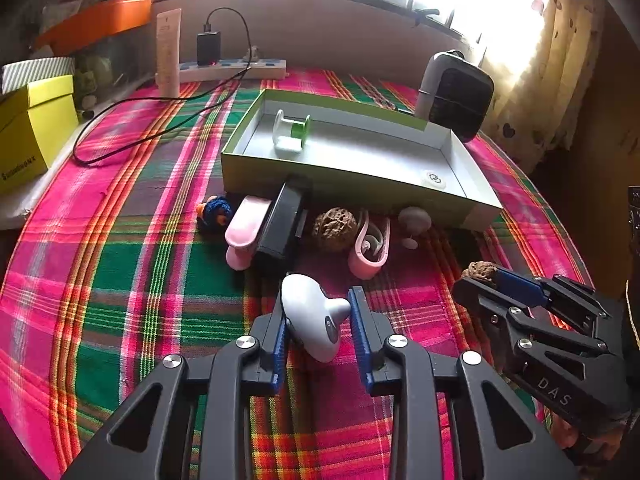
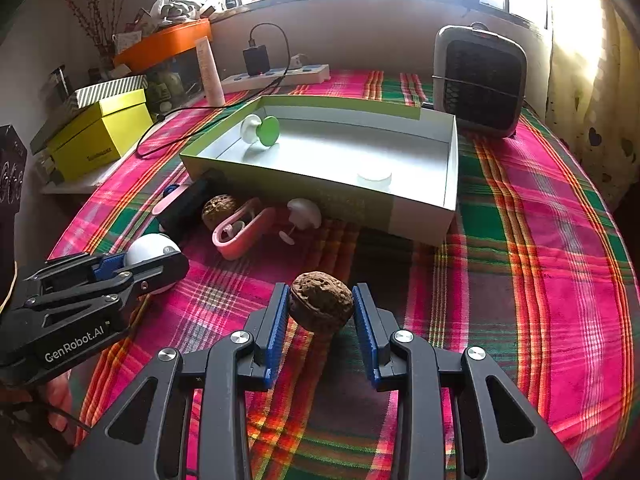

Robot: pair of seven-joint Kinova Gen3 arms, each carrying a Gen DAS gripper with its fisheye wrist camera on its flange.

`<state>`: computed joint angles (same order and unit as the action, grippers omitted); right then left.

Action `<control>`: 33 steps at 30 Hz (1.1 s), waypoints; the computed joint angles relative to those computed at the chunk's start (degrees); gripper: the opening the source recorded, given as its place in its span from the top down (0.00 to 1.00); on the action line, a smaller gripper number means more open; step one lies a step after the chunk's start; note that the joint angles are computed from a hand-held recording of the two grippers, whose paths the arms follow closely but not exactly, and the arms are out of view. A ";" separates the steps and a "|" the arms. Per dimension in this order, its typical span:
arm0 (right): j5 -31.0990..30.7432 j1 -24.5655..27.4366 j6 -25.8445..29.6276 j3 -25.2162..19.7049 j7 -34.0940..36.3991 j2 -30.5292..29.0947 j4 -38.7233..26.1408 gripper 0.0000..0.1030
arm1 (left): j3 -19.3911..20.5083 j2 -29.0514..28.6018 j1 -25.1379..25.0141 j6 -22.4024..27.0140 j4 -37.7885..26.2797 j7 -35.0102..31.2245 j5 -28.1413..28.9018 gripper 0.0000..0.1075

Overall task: Organize objects
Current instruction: 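Carry the walnut in the right tool while the left tool carries the panda ball into the tray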

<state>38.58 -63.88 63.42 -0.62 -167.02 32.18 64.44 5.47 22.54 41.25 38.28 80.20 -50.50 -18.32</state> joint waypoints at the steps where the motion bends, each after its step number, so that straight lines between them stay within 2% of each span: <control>1: 0.02 -0.01 0.10 0.00 0.10 0.04 -0.11 0.68 | -0.11 -0.06 0.18 -0.05 0.03 0.07 -0.25 0.76; 23: 1.41 -0.17 -0.36 0.60 0.81 -0.43 -1.33 0.68 | -0.09 -1.44 0.02 -2.55 -0.07 -0.68 -1.36 0.76; 26: 1.87 0.03 -0.08 0.74 1.34 -0.50 -1.81 0.68 | 0.48 -1.30 -0.72 -2.90 -0.85 -2.36 -0.84 0.76; 29: 2.03 0.56 -0.10 0.79 2.05 -0.49 -2.30 0.68 | 1.85 -0.73 -2.83 -3.48 -2.12 -5.58 2.02 0.76; 33: 1.89 1.44 -0.11 1.03 2.92 -0.36 -3.10 0.68 | 1.19 0.82 -2.81 -2.37 -5.20 -7.38 3.22 0.76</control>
<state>40.46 -62.44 63.31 0.40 -164.10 31.82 61.34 6.67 23.35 38.43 35.91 74.99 -57.88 -15.10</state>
